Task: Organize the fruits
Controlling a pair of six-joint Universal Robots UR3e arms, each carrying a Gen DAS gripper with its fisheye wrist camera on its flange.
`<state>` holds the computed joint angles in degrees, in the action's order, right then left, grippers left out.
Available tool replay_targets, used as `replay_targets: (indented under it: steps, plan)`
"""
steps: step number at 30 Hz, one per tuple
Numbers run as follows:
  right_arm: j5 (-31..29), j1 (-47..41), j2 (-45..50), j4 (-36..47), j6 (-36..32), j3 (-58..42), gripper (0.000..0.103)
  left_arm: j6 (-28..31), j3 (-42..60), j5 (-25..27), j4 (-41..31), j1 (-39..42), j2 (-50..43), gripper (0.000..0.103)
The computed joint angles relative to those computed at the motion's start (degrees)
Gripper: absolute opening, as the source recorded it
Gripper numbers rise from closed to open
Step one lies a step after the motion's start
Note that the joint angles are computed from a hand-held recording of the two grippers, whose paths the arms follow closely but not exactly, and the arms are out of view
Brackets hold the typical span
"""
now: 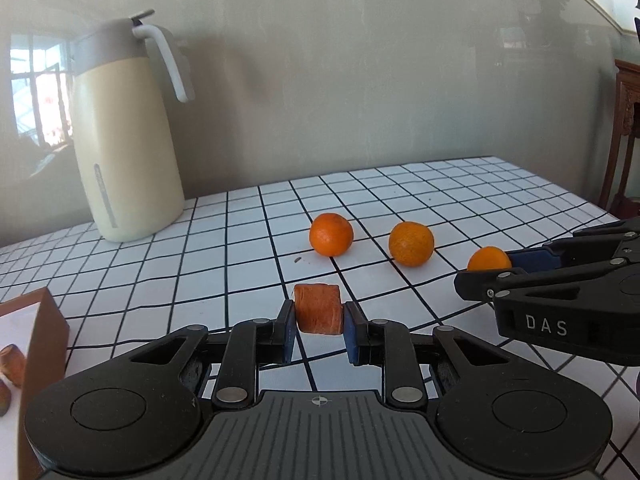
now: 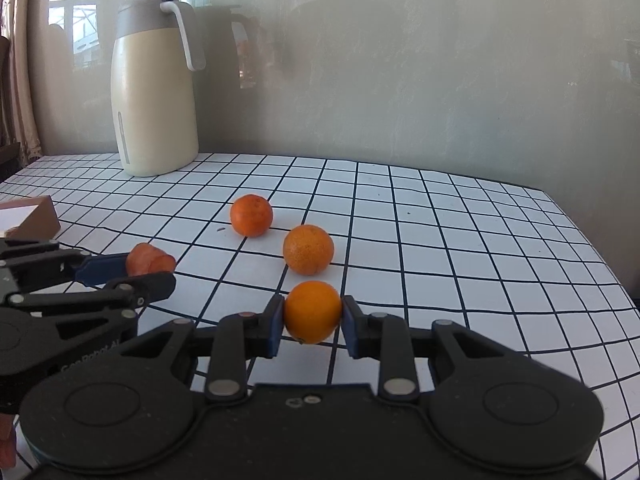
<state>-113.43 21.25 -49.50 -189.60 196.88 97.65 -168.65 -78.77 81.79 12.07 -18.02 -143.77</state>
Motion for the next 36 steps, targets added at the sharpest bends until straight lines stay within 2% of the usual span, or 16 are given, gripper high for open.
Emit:
replay_targets:
  steps: [11,24,31,36]
  plan:
    - [-2.0,1.3,-4.4,-2.6,0.4,6.0,0.021,0.5,-10.5,-0.9,6.3,0.2,5.8,0.025]
    - [-6.9,8.6,-7.0,-4.0,2.9,8.7,0.021,-2.1,-36.0,-2.6,20.0,5.4,19.9,0.025]
    - [-7.7,12.9,-6.6,-5.4,1.1,5.8,0.021,-2.5,-48.9,-2.6,29.6,9.8,25.9,0.025]
    - [-6.2,14.9,-4.3,-5.3,-1.7,-0.3,0.021,-3.0,-53.5,-1.7,32.7,12.6,28.8,0.025]
